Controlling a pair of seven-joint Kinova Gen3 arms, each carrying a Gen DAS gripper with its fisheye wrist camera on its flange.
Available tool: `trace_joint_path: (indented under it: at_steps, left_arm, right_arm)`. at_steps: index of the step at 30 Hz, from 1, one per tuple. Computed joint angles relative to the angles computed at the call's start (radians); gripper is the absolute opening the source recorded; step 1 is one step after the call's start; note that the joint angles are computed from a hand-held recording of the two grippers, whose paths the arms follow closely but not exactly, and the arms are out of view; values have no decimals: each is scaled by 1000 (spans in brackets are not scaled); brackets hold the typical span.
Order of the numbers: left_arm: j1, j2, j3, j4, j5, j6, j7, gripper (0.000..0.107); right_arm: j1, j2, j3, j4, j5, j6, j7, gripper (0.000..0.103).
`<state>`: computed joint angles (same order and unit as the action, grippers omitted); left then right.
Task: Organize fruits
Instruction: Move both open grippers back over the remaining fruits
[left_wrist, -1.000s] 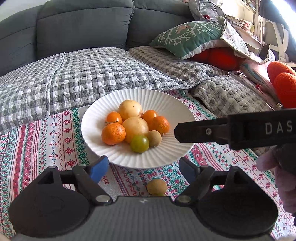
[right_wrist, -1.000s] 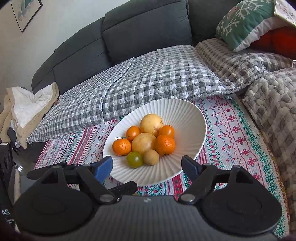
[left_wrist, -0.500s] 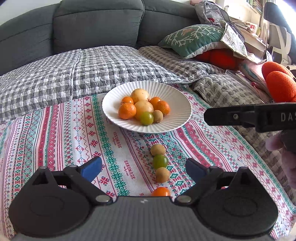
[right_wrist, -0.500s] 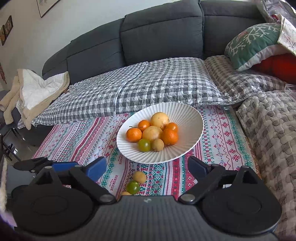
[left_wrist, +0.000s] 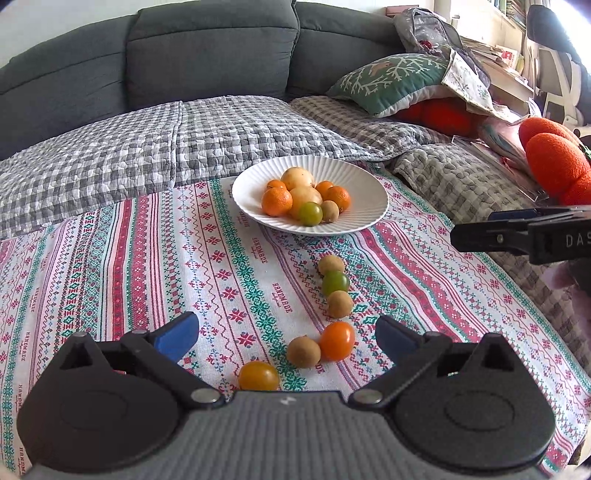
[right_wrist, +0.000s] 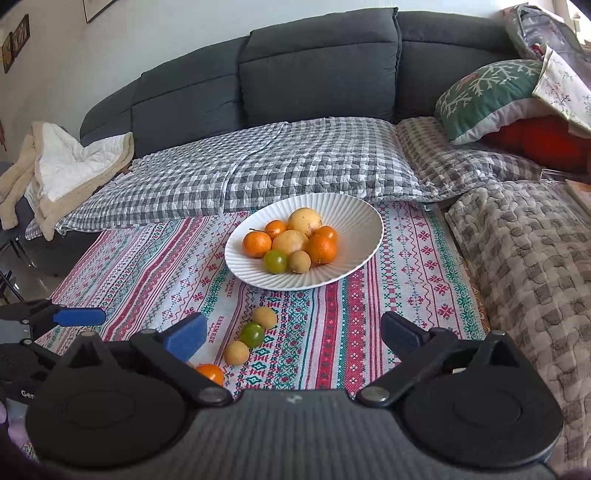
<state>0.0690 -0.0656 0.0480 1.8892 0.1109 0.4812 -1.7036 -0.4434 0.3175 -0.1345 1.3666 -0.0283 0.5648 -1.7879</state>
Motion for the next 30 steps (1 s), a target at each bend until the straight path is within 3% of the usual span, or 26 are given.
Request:
trace_joint_path:
  at_steps: [7,18,30]
  left_arm:
    - [-4,-23,-20,41,46,-3,-45,97]
    - [-6,-36,-17,103,40,-36,-39,97]
    - [25,-4,-13,195,69,-186,-65,97]
  right_arm:
    - [-32,-43,24,97,56,-61,-60,103]
    - [-77,-74,39,193,183,-109,-119,103]
    - [-84,-51,33,198,208,-95,-125,103]
